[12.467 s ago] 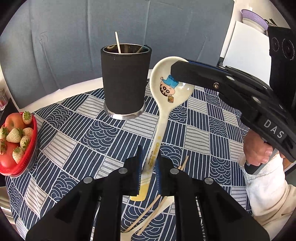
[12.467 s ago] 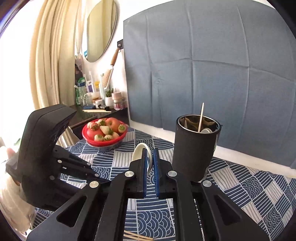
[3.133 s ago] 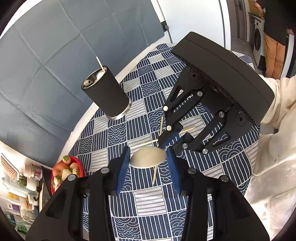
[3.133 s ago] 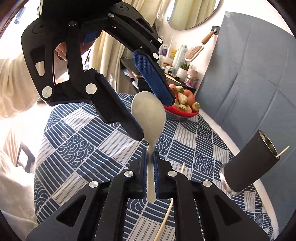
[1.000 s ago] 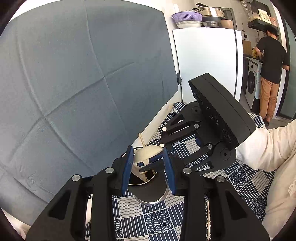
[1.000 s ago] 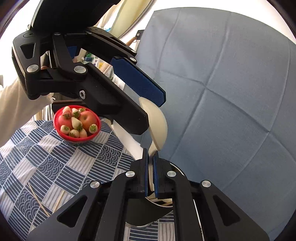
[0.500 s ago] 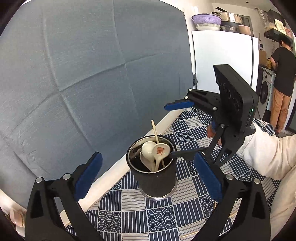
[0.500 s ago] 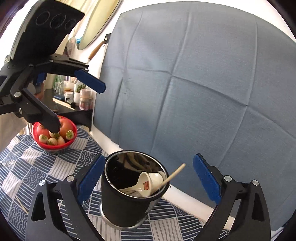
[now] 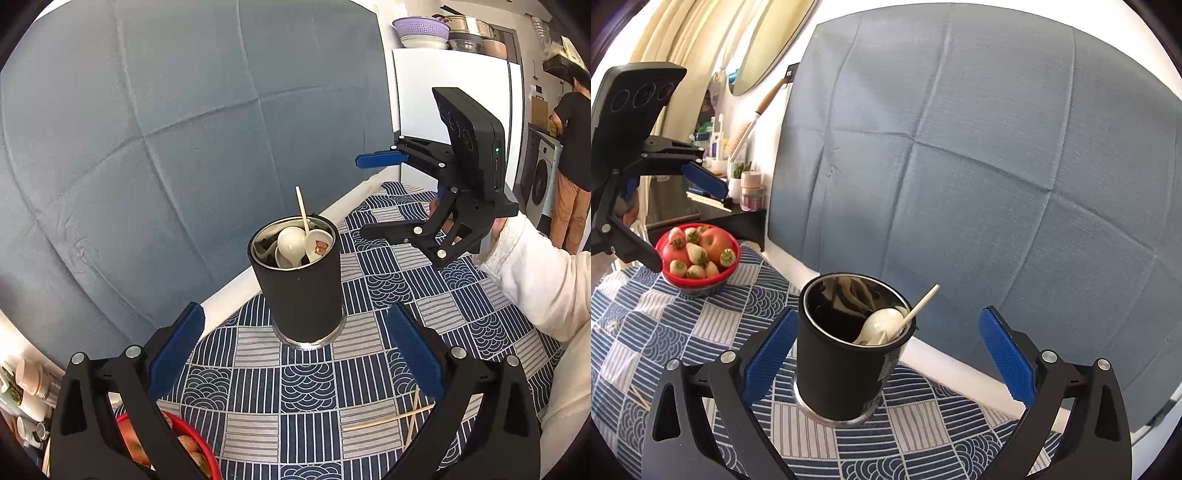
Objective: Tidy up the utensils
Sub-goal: 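Lower the white spoon into the holder with the left tool while the right tool releases it, then move the right tool down toward the crossed wooden chopsticks on the table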
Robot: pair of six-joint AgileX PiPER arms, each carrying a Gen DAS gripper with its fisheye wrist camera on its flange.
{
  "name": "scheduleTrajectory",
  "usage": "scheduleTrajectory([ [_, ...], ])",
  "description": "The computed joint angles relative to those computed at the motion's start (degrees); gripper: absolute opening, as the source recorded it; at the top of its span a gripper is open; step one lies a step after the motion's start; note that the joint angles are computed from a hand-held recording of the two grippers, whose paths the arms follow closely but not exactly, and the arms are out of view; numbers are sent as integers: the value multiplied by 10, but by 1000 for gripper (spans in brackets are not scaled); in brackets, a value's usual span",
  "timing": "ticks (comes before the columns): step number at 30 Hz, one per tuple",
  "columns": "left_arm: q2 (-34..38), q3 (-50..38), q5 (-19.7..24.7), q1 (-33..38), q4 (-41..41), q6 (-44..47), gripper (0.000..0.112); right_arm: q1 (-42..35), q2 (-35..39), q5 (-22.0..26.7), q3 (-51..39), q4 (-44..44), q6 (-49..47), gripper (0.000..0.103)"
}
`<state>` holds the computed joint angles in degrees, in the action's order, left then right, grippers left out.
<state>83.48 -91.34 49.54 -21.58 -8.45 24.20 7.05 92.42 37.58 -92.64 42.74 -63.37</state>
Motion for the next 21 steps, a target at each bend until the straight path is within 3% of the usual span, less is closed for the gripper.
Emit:
scheduleTrajectory([
  [10, -54, 73, -9, -48, 71, -79, 97, -11, -65, 16, 86, 2, -7, 95],
  [21, -117, 163, -27, -75, 83, -120, 97, 6, -116, 20, 163, -49, 26, 95],
])
